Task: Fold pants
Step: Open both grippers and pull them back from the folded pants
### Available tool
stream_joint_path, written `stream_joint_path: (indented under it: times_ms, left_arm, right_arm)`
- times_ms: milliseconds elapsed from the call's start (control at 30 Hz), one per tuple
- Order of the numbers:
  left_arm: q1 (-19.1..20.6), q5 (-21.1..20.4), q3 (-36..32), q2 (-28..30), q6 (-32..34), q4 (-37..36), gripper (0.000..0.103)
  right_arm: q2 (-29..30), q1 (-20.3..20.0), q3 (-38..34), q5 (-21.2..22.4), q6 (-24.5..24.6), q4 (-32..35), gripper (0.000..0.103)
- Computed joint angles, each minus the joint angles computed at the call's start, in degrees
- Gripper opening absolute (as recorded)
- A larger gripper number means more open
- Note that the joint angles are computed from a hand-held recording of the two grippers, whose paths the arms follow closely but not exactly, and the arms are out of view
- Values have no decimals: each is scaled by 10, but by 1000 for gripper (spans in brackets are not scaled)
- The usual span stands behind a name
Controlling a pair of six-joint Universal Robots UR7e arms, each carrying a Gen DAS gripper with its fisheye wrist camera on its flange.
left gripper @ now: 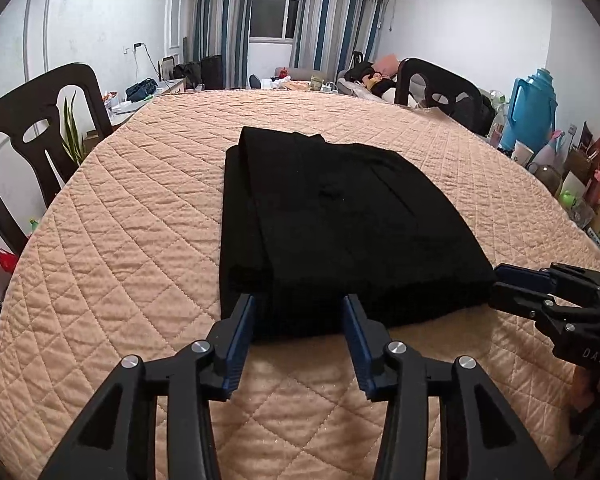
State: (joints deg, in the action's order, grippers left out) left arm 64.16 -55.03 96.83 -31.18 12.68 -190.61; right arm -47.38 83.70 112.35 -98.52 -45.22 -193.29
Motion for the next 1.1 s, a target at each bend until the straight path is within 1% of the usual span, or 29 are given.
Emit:
stream_joint_path:
  times_ms: [167,300,400,500,667,733,767,833,867,933,1033,1100]
  left_arm:
    - [3,-8,-1,-2,-7,5,49]
    - [-5,16,9,-1,-6,-9,49]
    - [-8,22,24,-9,-16,-5,49]
    - [-9,23,41,-21,-31,-2,49]
    - [-18,31,74,-38,-36,-16,50]
    - [-23,29,85,-42,-27,-28,54]
    - [-25,27,89,-43,-21,-33,56]
    - [-26,22,86,-40,-6,-39,61]
    - [-25,25,81,-35,-1,-39,61]
    - [-23,43,63,-23,-5,-26,61]
    - [-14,52,41,-13,-21,2,61]
    - [-10,56,32,-8,-26,13,61]
  right_arm:
    - [2,3,3,-9,-2,-10,31]
    - [-4,0,16,-8,-1,-20,31]
    - [-14,-5,23,-4,7,-7,31]
    - [-17,-6,31,-22,6,-2,31]
    - [-23,-4,58,-47,2,-39,31]
    - [-26,-2,69,-50,-3,-62,31]
    - [-28,-1,73,-52,-6,-71,34]
    - [-27,-1,74,-55,-12,-83,38]
    - [-23,-1,70,-57,-14,-86,38]
    - [-10,1,56,-77,-12,-90,39]
    - [12,5,34,-106,-9,-94,39]
    - [21,8,30,-115,-15,-108,40]
